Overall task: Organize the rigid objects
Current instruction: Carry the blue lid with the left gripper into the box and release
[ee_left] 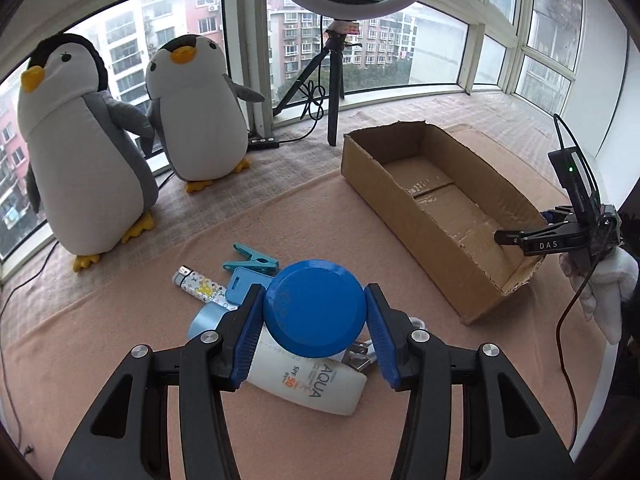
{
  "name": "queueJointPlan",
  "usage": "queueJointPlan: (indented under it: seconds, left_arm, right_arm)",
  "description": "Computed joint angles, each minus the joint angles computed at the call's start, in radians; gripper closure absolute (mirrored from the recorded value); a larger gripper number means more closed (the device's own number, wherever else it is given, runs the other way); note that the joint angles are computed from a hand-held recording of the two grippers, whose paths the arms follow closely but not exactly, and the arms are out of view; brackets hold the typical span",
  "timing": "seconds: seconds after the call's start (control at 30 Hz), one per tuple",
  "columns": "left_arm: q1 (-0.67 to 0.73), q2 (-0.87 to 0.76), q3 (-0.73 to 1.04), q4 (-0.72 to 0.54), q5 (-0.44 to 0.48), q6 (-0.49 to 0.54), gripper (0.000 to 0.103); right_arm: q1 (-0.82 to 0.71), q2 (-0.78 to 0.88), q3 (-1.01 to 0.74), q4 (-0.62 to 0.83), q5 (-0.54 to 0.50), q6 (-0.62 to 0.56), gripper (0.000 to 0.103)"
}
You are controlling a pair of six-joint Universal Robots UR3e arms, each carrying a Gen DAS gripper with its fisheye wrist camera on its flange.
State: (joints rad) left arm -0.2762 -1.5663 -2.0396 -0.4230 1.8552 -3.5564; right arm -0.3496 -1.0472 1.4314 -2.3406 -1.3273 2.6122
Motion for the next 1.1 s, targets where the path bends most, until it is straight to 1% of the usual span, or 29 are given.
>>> queueJointPlan:
  seconds: [0.13, 0.33, 0.5, 0.73, 0.97, 1.1]
  left_arm:
    - [-0.043, -0.159, 0.19, 0.002, -0.016, 0.02, 0.054]
    - [-0.098, -0.406, 0.527, -0.085, -0.036, 0.052, 0.054]
    - [-0.124, -0.551, 0.722, -0.149, -0.056, 0.066, 0.054]
    - [-0.136, -0.638, 0.846, -0.206, -0.067, 0.062, 0.054]
    - [-0.136, -0.665, 0.897, -0.235, -0.074, 0.059, 0.054]
    - [-0.129, -0.677, 0.928, -0.272, -0.103, 0.047, 0.054]
  right_arm:
    - [0.0, -0.003, 0.014, -0.017, 0.006, 0.004, 0.023]
    - [-0.001, -0.002, 0.018, -0.023, 0.016, 0.01, 0.023]
    - [-0.004, -0.006, 0.032, -0.037, 0.022, 0.008, 0.023]
    - [-0.003, -0.005, 0.033, -0.038, 0.022, 0.011, 0.023]
    - [-0.002, -0.005, 0.033, -0.038, 0.022, 0.012, 0.023]
    - [-0.001, -0.004, 0.032, -0.039, 0.021, 0.012, 0.023]
